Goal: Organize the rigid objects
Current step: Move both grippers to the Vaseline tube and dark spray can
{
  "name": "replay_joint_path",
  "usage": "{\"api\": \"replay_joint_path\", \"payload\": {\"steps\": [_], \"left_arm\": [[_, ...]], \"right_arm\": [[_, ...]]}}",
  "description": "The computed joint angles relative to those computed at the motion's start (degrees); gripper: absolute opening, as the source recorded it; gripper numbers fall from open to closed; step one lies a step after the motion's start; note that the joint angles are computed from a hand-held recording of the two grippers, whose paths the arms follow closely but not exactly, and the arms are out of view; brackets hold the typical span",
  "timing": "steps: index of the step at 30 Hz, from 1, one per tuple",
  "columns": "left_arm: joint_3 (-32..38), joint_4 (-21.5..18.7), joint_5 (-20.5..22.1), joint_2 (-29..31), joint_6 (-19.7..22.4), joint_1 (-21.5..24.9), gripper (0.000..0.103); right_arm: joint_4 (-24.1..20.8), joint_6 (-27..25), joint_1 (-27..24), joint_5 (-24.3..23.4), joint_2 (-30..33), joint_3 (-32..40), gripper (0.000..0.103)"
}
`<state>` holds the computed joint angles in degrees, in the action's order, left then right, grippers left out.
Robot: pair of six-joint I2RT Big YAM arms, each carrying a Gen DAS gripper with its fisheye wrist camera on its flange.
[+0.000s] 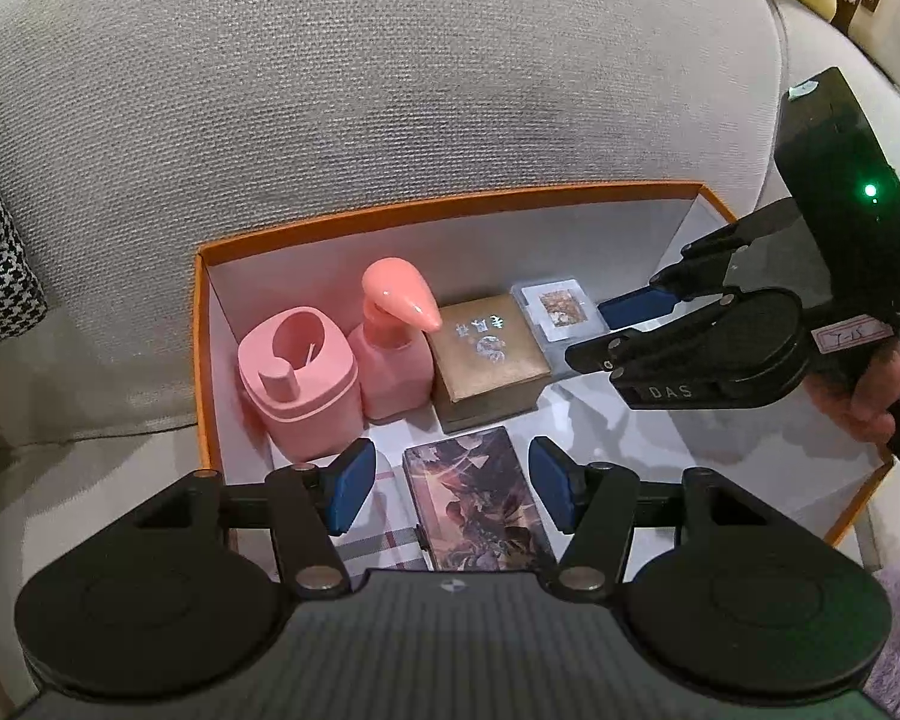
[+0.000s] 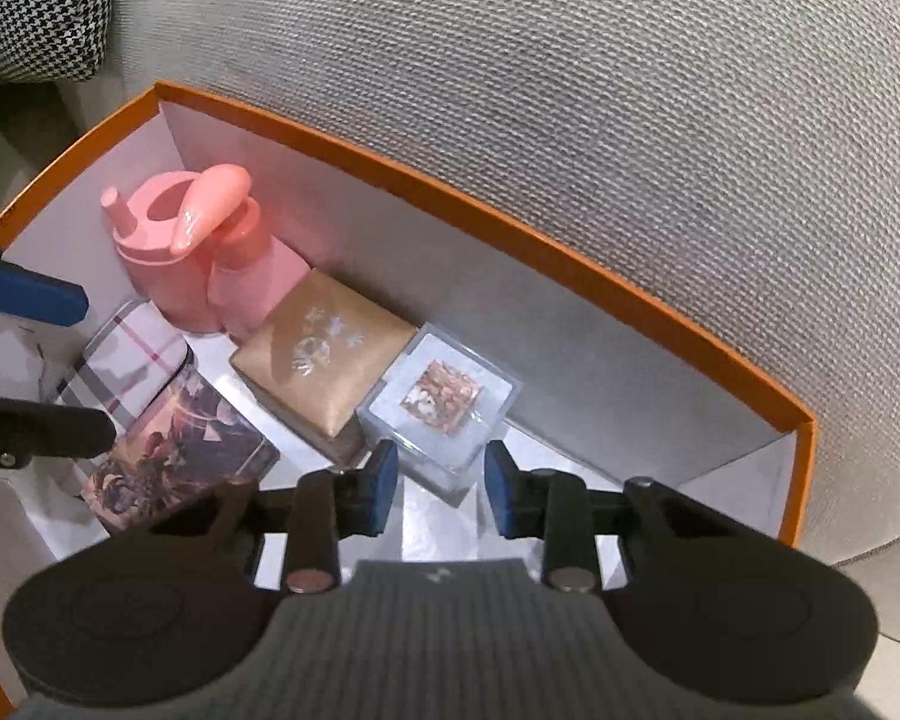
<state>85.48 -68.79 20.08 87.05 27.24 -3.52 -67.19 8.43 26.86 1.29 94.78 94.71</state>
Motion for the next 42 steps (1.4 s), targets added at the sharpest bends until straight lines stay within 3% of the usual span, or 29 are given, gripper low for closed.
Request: {"api": "replay_joint_path", "payload": {"steps": [7, 10, 12, 15, 19, 22, 27, 30, 33, 36, 42], "left_arm": [[-1.64, -1.10, 6.14, -4.93, -0.47, 1.86, 0.069], [-3.29, -2.50, 10.30, -8.85, -0.37, 3.73, 0.069], [-4.80, -3.82, 12.96, -11.56, -0.06, 5.43, 0.069], [-8.53, -4.58, 15.56, -16.69, -1.07, 7.71, 0.069], [-15.19, -5.98, 18.25, -23.09, -2.53, 11.09, 0.067], [-20.54, -7.34, 19.26, -26.19, -4.24, 13.10, 0.066], [-27.71, -8.85, 19.69, -29.18, -7.75, 14.54, 0.060], [-31.20, -5.83, 18.64, -30.44, -10.19, 13.16, 0.057], [-33.84, -2.43, 19.48, -31.00, -12.91, 12.23, 0.057], [-34.93, -1.65, 19.73, -29.67, -13.57, 11.47, 0.057], [-37.40, 2.60, 19.62, -28.39, -17.98, 9.51, 0.056]], "right_arm": [[1.09, 4.70, 2.14, 2.11, -6.64, -2.68, 0.035], [2.12, 8.65, 3.21, 1.75, -11.14, -4.76, 0.050], [3.32, 12.15, 4.31, 1.98, -14.98, -6.99, 0.051], [3.66, 18.34, 6.86, 4.48, -20.88, -10.67, 0.054], [3.56, 26.27, 13.32, 13.13, -28.14, -16.81, 0.058], [3.00, 37.33, 18.42, 16.46, -32.77, -22.09, 0.057], [2.51, 51.17, 27.06, 20.47, -35.97, -28.84, 0.046], [3.67, 56.82, 29.85, 20.99, -36.02, -32.30, 0.039], [5.02, 59.16, 31.85, 22.22, -35.27, -34.47, 0.039], [5.37, 59.20, 33.77, 24.31, -34.17, -35.31, 0.039], [11.29, 58.33, 33.65, 24.91, -35.36, -38.47, 0.039]]}}
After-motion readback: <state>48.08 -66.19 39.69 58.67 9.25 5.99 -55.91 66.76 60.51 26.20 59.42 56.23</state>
